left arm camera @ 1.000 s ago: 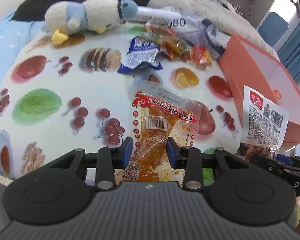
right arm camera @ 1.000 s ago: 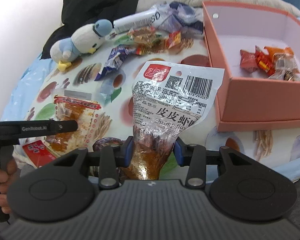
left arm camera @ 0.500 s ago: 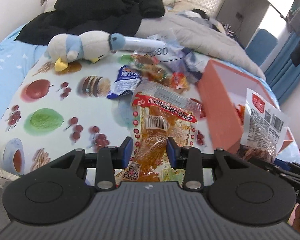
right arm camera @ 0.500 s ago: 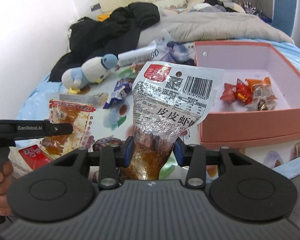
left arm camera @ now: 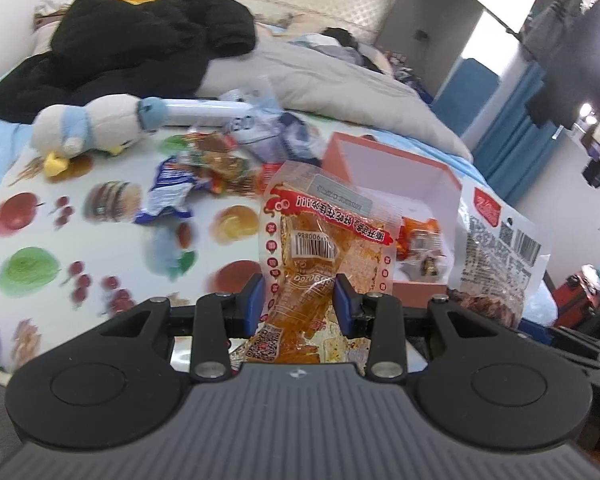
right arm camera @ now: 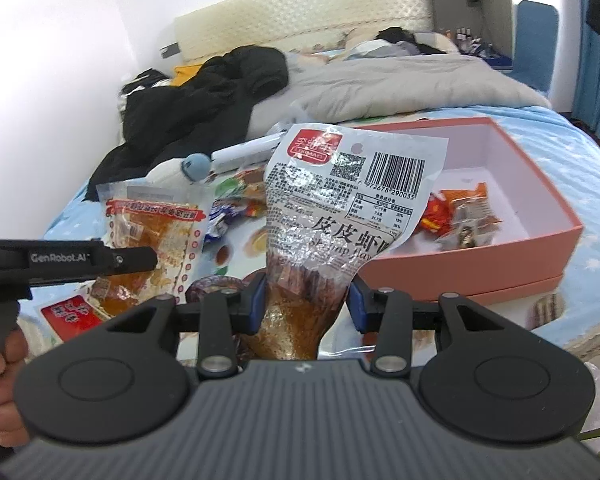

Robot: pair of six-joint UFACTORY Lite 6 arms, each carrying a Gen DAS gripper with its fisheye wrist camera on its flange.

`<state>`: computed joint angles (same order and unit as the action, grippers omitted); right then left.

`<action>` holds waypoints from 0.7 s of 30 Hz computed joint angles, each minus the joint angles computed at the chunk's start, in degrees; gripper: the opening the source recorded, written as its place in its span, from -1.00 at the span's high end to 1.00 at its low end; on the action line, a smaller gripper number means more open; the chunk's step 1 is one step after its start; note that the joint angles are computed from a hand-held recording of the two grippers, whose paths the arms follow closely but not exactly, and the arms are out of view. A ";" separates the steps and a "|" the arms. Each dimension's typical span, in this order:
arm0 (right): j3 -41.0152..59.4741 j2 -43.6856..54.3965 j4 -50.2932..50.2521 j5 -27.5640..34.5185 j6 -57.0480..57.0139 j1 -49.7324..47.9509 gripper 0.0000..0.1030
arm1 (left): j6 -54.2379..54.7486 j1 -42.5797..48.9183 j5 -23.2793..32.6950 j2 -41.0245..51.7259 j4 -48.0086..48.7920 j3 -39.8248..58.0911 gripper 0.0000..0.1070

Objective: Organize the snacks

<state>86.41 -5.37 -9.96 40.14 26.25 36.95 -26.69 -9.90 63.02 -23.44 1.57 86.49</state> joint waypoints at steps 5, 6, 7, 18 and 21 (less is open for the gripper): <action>-1.54 -2.35 0.25 0.54 -1.04 -3.18 0.14 | -3.47 -7.22 -1.08 6.26 2.43 4.92 0.22; -1.83 -2.78 0.66 0.61 -1.51 -4.01 0.14 | -3.79 -8.43 -1.36 7.85 2.57 6.18 0.22; -1.99 -3.05 1.44 0.65 -2.20 -5.08 0.14 | -3.83 -9.07 -1.61 8.90 2.61 6.97 0.22; 2.68 2.27 10.69 0.20 -12.65 -15.77 0.14 | 0.33 -10.68 -1.16 32.01 -0.90 29.20 0.22; 5.86 5.86 14.30 0.14 -17.18 -19.26 0.14 | 1.91 -10.40 0.99 41.64 -1.84 40.60 0.22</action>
<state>92.27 0.50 4.34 40.27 9.07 17.69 -24.78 -20.30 64.01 18.20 -0.26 127.09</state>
